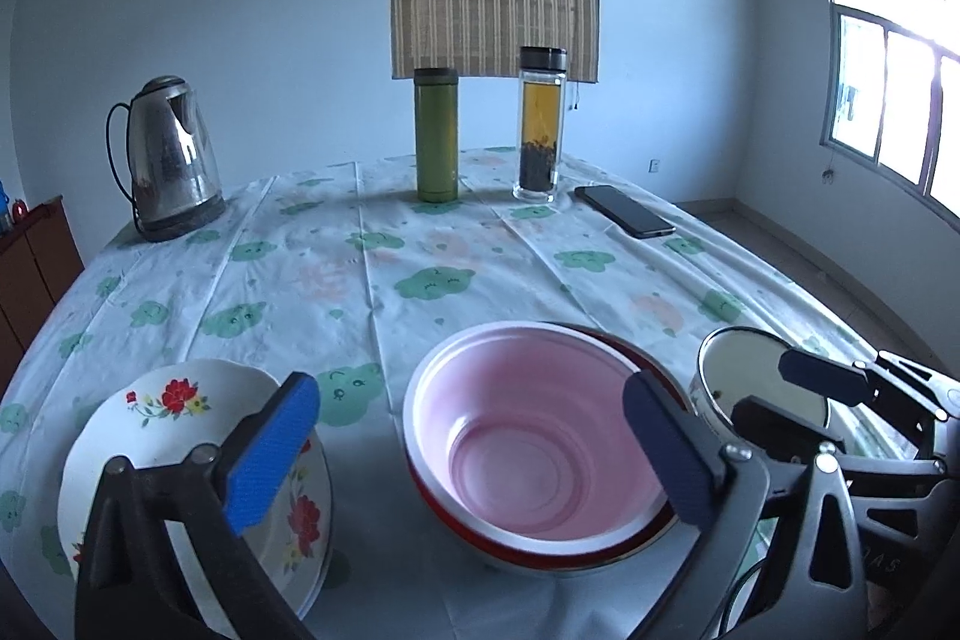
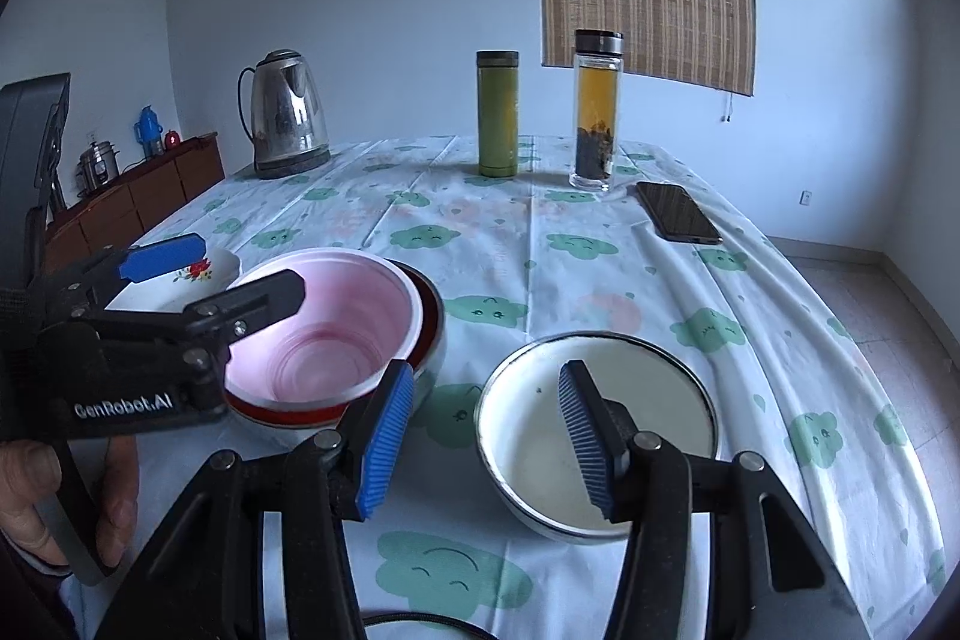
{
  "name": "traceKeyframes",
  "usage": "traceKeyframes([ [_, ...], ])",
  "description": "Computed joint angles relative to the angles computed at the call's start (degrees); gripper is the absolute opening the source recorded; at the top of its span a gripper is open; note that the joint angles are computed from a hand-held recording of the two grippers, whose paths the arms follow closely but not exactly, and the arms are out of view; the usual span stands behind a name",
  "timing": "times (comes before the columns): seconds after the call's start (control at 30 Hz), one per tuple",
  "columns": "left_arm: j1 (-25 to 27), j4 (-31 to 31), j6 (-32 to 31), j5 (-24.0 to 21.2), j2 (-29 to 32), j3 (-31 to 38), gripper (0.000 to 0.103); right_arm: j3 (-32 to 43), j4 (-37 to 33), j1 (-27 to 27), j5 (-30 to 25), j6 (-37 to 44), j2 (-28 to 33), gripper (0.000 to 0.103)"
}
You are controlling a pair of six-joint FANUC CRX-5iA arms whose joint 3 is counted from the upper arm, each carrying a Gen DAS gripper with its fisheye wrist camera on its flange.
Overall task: Organize plates and bowls
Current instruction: 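Open both grippers and move them toward the white enamel bowl, then close both grippers on the white enamel bowl's rim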
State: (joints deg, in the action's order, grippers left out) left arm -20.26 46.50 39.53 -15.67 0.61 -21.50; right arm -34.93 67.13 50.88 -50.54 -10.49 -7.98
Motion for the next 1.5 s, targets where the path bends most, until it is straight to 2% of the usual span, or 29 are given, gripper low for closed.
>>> traceKeyframes([
  [0.13, -0.3, -0.7, 1.1, -0.5, 0.2, 0.4, 0.103, -1.4, -0.5, 0.6, -1.5, -1.2, -1.4, 0.053],
  [0.4, 0.5, -9.5, 9.5, -7.5, 0.3, 4.0, 0.102, -3.8, -1.8, 2.4, -5.2, -3.3, -4.3, 0.053],
  [0.57, -1.2, -7.3, 6.8, -8.4, -1.2, 3.6, 0.101, -5.1, -2.6, 2.6, -7.0, -4.4, -5.7, 0.053],
  [0.73, -3.4, -13.3, 9.8, -12.2, 0.3, 7.4, 0.085, -5.8, -3.8, 2.1, -7.7, -4.6, -6.5, 0.053],
  [0.83, -4.6, -13.5, 9.5, -14.4, 1.7, 9.1, 0.076, -6.2, -4.0, 1.7, -8.0, -5.3, -7.1, 0.053],
  [0.9, -5.1, -13.9, 9.7, -15.7, 2.7, 10.3, 0.065, -6.5, -4.2, 1.4, -7.8, -5.3, -7.4, 0.053],
  [0.97, -5.4, -14.4, 10.7, -18.9, 4.7, 12.8, 0.059, -6.8, -4.1, 1.1, -7.5, -5.5, -7.6, 0.053],
  [1.03, -5.4, -14.3, 11.5, -22.4, 6.9, 15.3, 0.058, -7.0, -4.3, 0.7, -6.9, -5.4, -7.7, 0.053],
  [1.1, -5.7, -16.2, 13.8, -24.1, 8.4, 17.4, 0.058, -7.3, -4.6, 0.1, -5.8, -5.4, -8.2, 0.053],
  [1.2, -6.5, -20.5, 17.5, -24.3, 9.5, 20.0, 0.057, -7.5, -4.7, -0.2, -5.1, -5.2, -8.4, 0.053],
  [1.27, -6.6, -20.6, 18.0, -25.0, 10.1, 21.1, 0.056, -7.4, -5.1, -0.5, -4.5, -4.8, -8.5, 0.053],
  [1.37, -6.8, -19.6, 16.9, -26.0, 10.7, 21.9, 0.047, -7.3, -5.6, -0.8, -4.2, -4.7, -8.4, 0.053],
  [1.5, -8.0, -25.9, 22.0, -28.1, 12.7, 25.7, 0.047, -7.7, -6.2, -1.6, -2.9, -5.2, -8.9, 0.053],
])
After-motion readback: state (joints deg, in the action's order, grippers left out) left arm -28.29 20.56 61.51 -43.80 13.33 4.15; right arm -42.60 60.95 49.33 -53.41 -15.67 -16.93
